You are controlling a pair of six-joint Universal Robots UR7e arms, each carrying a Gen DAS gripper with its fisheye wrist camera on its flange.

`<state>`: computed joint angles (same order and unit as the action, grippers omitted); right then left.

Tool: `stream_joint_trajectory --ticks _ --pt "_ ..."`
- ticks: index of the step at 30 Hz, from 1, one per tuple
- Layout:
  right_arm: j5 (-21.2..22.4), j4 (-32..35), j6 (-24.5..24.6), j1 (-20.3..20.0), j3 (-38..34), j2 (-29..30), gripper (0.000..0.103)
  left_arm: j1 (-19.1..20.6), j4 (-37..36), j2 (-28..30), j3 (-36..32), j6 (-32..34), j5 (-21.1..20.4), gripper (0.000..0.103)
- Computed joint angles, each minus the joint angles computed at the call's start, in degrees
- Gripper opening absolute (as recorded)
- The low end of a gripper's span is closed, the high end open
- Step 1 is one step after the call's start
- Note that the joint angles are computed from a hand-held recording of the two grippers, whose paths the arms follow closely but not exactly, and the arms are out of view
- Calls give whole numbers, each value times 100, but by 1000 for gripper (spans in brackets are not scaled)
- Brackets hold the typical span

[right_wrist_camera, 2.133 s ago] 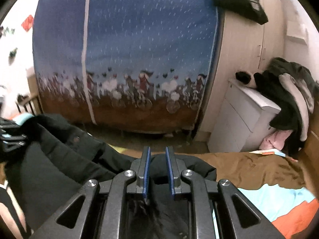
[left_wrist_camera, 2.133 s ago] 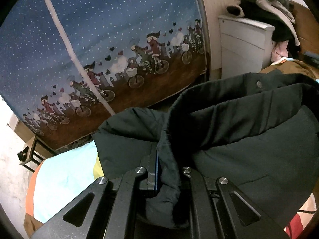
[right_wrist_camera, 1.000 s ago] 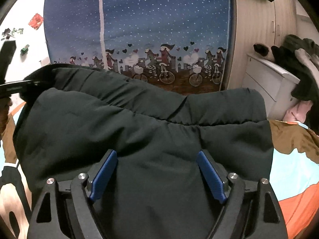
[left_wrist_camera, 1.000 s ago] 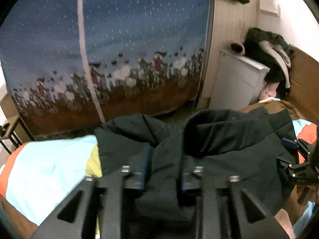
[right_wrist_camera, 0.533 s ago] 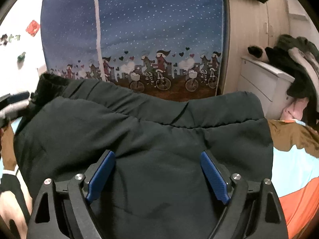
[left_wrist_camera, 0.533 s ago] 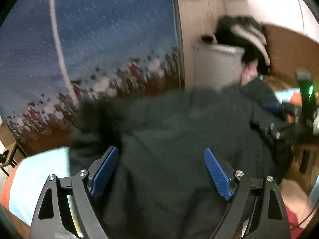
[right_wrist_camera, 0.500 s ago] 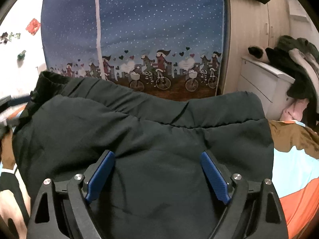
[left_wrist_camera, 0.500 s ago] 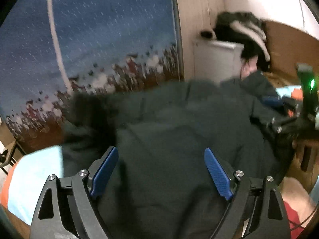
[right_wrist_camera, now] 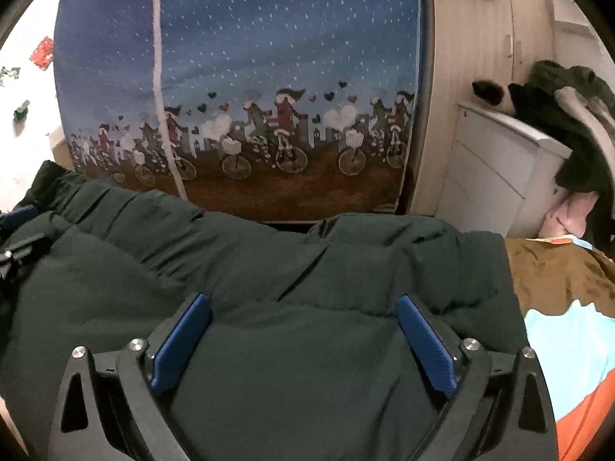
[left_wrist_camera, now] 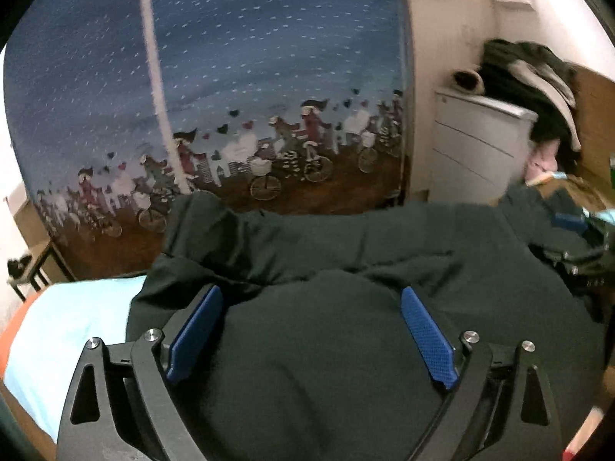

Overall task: Fold large clothes
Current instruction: 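Release the hem with both tools and press the folded jacket flat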

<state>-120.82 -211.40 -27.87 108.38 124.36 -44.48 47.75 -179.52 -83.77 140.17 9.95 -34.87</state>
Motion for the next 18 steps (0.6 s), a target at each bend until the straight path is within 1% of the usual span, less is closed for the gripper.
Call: stream_joint_trajectory --ticks 3,7,9,10,14,18 --pt "39 291 31 -83 -178 24 103 156 -201 58 -118 52 -10 92" --pt "211 573 109 -207 -286 14 103 483 29 -45 -264 -92 -478 92" --pt "287 514 80 -245 -286 41 103 604 110 -76 -295 -151 -701 92" --pt "322 448 61 -263 -283 65 103 664 16 -73 -282 -118 -815 92" --pt "391 136 -28 -300 -233 166 103 726 -312 5 -230 32 -963 94" --pt "533 72 -29 -378 -234 187 103 802 -741 98 -177 188 -1130 94"
